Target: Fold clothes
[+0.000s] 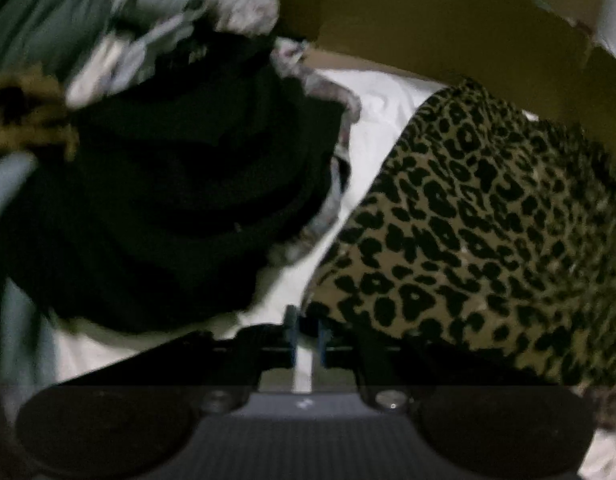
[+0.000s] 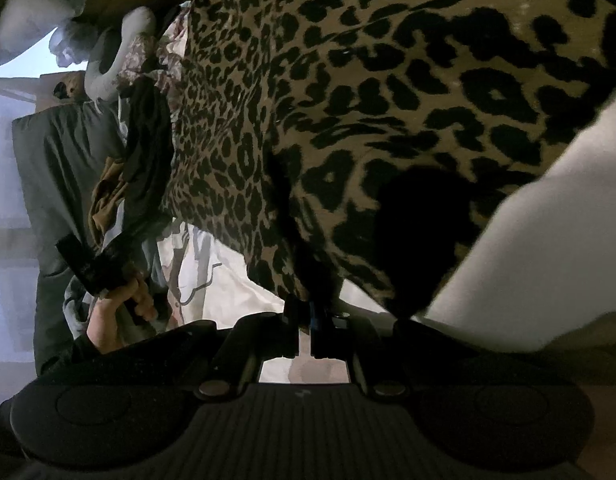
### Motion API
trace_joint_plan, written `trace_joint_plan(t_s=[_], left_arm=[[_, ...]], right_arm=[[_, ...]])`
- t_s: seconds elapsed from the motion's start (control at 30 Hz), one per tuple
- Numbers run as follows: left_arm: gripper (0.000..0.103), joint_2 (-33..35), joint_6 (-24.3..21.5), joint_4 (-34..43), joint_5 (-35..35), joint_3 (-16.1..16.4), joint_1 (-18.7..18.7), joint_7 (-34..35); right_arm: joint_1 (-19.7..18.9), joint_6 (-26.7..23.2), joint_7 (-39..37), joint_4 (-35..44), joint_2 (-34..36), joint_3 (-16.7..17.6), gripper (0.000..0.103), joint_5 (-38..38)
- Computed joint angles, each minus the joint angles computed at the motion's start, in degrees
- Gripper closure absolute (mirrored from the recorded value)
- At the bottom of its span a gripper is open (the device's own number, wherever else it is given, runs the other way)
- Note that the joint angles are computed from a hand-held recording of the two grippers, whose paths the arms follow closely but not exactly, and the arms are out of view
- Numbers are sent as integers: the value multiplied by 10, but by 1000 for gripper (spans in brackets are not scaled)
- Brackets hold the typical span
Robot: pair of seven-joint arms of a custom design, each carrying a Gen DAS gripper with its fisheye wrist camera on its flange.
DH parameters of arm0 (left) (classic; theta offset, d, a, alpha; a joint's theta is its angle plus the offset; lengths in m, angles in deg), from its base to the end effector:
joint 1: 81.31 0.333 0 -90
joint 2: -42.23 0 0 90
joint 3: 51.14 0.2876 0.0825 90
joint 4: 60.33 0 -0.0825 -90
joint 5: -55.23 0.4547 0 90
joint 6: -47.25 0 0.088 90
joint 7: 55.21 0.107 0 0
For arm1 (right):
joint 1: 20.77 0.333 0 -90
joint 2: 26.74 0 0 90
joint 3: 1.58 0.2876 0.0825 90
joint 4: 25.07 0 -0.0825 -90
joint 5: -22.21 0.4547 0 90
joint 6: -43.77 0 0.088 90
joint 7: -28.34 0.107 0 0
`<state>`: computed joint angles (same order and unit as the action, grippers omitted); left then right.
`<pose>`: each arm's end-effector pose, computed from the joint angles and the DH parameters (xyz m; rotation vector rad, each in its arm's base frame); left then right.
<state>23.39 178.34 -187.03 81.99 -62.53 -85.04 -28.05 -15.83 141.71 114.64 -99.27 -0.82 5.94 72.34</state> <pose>0.5498 -0.1433 0.5065 -2.2909 1.2233 -0.4426 0.7228 0.2145 0.4862 -1.8011 1.5921 0.9308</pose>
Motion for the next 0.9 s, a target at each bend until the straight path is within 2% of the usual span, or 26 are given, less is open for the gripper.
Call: trace_joint_plan(t_s=[0.13,0.33,0.47,0.6,0.7,0.8,0.83,0.9], left_arm=[[69,1,10,-7,-7,2,0,-15],[65,-3,32,-17,-13,5,6,-29],[55,0,34,-16,-7,1,7,-35],[53,2,44,-15,-6,2,6,-40],[55,2,61,-18,-5,3,4,-33],[62,-1,88,-26,-17,7,1,-23],[67,-1,90,-27,-18,7,2,-22],[93,-4,90,-30,-22,8,4,-22]], right_arm=[[-1,4,4,-4,-3,-3,101,-2],[-4,12,12,-8,-5,-5,101,-2],[-5,17,17,-11,-8,-6,101,-3],[-5,19,19,-11,-8,-7,101,-6],[-4,20,20,-9,-7,-7,101,-10],[-4,22,22,-8,-6,-7,101,-13],[-4,24,22,-10,-7,-7,101,-13],[-4,25,22,-13,-9,-7,101,-12]])
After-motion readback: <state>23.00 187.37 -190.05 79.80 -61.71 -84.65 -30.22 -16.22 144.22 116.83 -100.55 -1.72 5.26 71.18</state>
